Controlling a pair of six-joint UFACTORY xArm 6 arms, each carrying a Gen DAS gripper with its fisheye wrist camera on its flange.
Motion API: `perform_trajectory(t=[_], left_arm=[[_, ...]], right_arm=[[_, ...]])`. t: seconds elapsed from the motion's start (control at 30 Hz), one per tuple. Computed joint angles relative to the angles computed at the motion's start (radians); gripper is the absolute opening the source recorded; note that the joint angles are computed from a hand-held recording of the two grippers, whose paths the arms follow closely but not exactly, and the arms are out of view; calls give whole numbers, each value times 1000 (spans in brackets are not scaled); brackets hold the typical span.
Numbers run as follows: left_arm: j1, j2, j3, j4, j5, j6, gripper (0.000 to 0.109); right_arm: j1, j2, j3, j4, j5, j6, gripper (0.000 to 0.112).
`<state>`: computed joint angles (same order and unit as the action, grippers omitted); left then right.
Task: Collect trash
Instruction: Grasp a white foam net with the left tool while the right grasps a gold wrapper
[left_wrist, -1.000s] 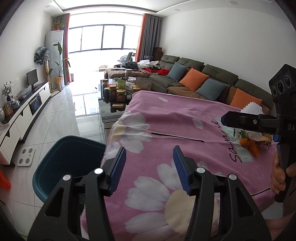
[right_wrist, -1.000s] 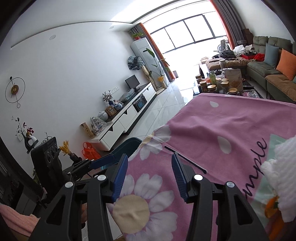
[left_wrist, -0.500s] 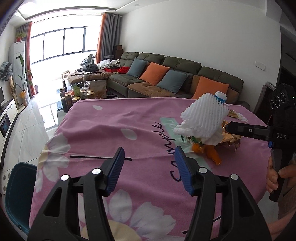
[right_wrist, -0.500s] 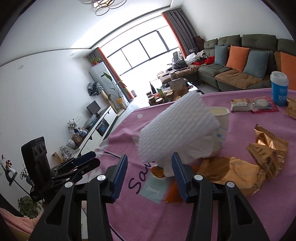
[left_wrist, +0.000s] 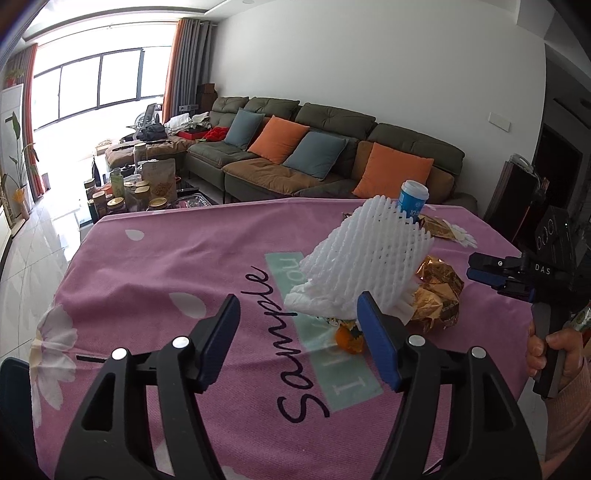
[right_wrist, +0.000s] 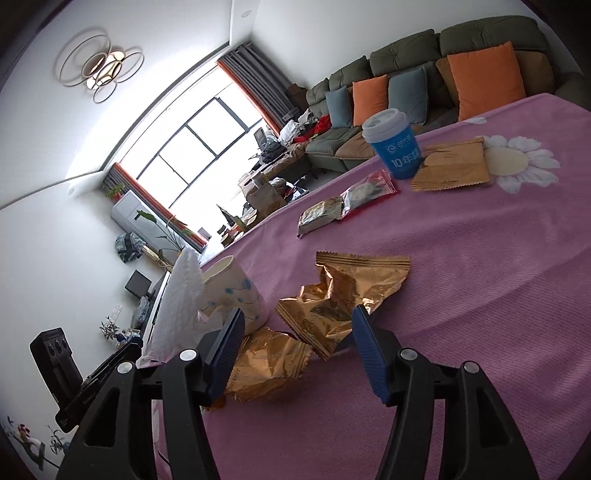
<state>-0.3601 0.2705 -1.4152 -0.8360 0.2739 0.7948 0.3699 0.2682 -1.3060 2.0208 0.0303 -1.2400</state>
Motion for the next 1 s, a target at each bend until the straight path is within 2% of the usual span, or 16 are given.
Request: perform_trajectory(t=[0.07, 0.33, 0.53, 0.6, 0.67, 0.73, 0.83, 0.93, 1.0], left_arm=[[-2, 19, -27, 22, 15, -25, 66], [2, 96, -141, 78, 111, -88, 68], [15, 164, -236, 93, 201, -137, 66], [19, 183, -263, 87, 228, -144, 61], [23, 196, -280, 63, 255, -132, 54], [20, 207, -294, 56, 267, -128, 41], [17, 215, -303, 41, 280, -113, 31], [9, 208, -289, 49, 259, -106, 18], [8, 202, -281, 40, 255, -98, 13]], right_arm=[[-20, 11, 7, -30, 44, 56, 64], [-75, 46, 9, -111, 194, 205, 64], [-81, 66, -20, -101, 212, 210, 62], [-82, 72, -25, -112, 211, 224, 55], [-87, 75, -20, -131, 227, 244, 40], [-89, 81, -26, -142, 237, 252, 28], [-82, 81, -29, -140, 225, 231, 16], [-76, 82, -34, -138, 215, 217, 10], [-69, 82, -38, -141, 196, 205, 7]])
